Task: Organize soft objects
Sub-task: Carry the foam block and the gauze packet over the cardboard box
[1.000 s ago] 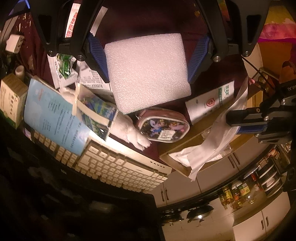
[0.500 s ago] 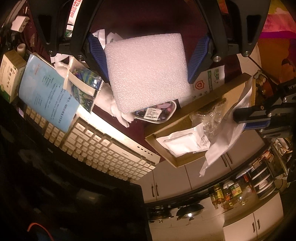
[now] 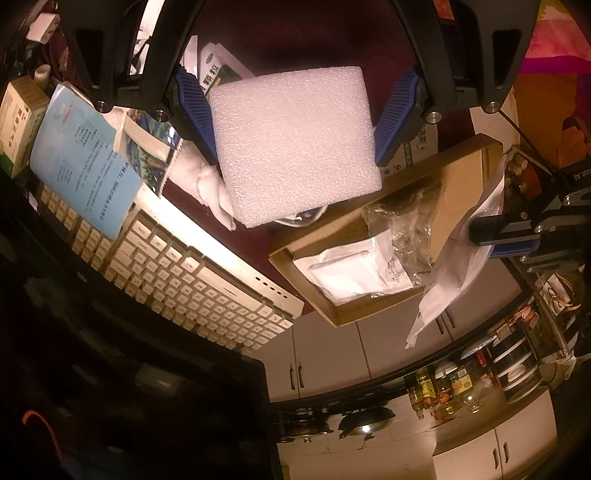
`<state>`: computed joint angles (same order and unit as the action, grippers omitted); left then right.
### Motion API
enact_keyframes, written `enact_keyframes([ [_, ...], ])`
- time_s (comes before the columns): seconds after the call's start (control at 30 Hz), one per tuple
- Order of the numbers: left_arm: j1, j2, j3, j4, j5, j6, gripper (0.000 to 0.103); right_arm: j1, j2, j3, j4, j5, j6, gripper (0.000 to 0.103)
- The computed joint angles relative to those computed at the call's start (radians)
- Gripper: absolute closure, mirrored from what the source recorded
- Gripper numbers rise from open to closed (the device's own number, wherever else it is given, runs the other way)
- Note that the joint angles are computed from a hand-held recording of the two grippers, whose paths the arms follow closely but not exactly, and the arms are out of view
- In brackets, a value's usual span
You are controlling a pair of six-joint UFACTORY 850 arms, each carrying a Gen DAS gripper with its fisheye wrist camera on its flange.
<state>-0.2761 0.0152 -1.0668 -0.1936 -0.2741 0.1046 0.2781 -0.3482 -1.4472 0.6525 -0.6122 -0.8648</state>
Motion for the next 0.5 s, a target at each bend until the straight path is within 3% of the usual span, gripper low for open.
enact_keyframes([
  [0.5, 0.04, 0.02, 0.033, 0.118, 0.0, -0.14, 0.091, 0.035, -0.048, -0.067, 0.021, -0.026, -0.021, 0.018],
])
